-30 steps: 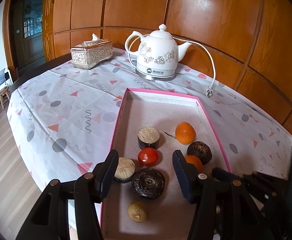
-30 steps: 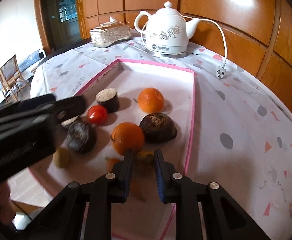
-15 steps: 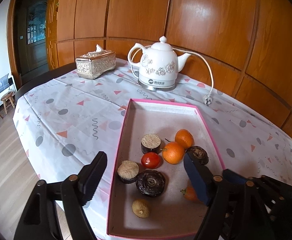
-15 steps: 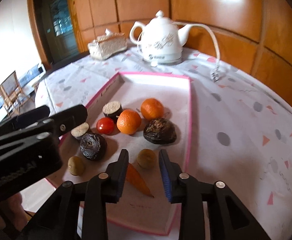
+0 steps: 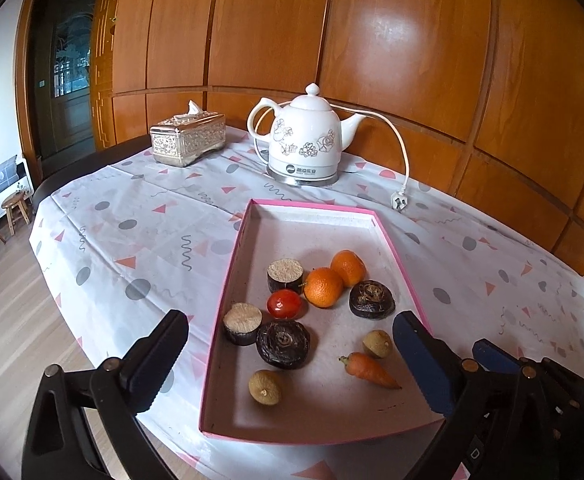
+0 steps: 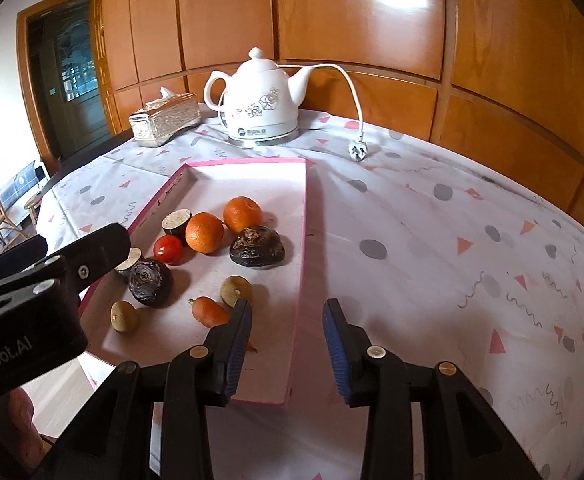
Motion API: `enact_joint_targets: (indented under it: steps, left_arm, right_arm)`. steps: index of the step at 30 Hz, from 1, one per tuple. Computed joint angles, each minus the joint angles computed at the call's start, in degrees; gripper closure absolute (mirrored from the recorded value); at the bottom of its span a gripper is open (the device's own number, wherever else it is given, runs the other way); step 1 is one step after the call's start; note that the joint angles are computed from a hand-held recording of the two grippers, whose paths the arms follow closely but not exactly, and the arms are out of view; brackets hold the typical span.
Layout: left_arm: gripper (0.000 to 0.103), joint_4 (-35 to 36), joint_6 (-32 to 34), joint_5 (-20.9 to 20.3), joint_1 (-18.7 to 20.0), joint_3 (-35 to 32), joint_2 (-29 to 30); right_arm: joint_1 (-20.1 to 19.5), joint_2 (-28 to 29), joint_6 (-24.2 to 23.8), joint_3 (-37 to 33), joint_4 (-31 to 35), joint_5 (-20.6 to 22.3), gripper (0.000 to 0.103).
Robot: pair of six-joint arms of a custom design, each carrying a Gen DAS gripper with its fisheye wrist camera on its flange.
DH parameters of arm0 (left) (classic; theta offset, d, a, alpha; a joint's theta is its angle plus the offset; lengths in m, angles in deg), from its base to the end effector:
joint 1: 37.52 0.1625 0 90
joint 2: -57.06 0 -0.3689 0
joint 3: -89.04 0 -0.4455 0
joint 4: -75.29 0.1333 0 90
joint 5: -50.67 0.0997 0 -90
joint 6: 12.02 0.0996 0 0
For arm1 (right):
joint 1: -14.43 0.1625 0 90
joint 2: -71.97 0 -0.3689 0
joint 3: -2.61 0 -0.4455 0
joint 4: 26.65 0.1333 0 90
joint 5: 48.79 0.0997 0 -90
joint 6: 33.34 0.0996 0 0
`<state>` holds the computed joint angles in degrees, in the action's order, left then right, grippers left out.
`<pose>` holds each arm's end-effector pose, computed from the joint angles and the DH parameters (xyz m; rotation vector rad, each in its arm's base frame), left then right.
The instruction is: Organize fruits
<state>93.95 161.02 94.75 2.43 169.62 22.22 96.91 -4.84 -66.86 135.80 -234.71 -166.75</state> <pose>-0.2929 -0.5126 -0.0514 0.6835 2.3764 -0.9891 0.0262 -0.4630 0.1967 0.1714 -2.1557 1.0094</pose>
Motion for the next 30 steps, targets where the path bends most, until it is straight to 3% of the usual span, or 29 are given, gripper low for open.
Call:
enact_joint_targets:
  steps: [18,30]
  left_arm:
    - [0.0,-4.2,0.5,-4.6,-1.6,2.2,-1.2]
    - [0.0,-3.9,0.1,-5.1,-1.7,2.3,-1.4]
  right_arm:
    - [0.4,0.6,-0.1,0.4,-0.8,-0.5,0.066]
    - [0.5,0.8,-0.6,0.4,-1.4,-0.4,0.066]
